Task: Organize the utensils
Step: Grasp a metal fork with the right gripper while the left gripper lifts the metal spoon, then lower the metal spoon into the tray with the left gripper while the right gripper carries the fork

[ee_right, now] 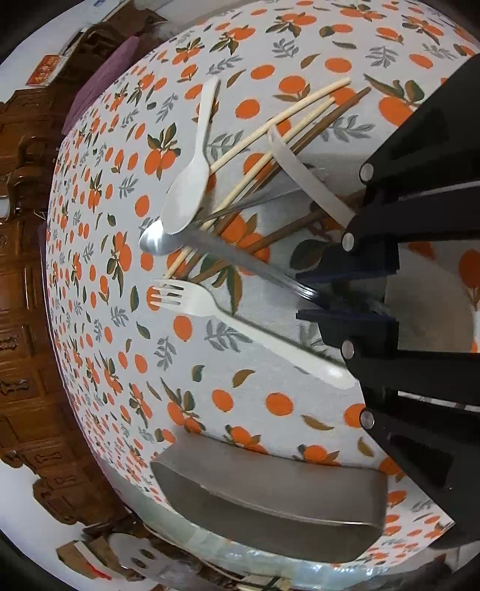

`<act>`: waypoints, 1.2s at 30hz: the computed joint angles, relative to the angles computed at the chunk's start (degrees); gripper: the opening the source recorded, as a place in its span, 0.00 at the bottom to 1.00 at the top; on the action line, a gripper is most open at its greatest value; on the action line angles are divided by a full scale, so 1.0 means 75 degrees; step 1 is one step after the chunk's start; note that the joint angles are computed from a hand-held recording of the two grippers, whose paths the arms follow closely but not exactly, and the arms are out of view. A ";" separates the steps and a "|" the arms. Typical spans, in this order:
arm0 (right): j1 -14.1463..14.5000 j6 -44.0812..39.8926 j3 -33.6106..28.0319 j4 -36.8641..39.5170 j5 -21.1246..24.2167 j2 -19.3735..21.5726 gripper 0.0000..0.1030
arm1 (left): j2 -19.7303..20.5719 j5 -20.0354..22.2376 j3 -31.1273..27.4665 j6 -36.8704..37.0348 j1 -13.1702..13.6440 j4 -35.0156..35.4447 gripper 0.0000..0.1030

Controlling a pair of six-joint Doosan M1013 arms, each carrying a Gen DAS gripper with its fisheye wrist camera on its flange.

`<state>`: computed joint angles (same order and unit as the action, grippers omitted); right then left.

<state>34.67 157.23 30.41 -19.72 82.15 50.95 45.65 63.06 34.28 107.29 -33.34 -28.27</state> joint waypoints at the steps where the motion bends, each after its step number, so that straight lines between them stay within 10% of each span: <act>1: 0.0005 -0.0020 0.0092 0.0028 -0.0060 -0.0054 0.10 | -0.0002 -0.0012 0.0006 -0.0010 0.0008 0.0004 0.02; 14: 0.0106 -0.0022 0.1499 0.0256 -0.1587 -0.0942 0.08 | -0.0034 -0.0040 0.0002 -0.0030 0.0059 0.0023 0.02; 36: 0.0053 -0.1467 0.0259 0.0242 -0.0181 -0.0156 0.12 | 0.0302 0.0148 -0.0842 -0.0459 0.0343 0.0518 0.02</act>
<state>35.07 146.23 32.36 -17.90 80.79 49.79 47.91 64.17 27.97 103.85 -30.77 -24.39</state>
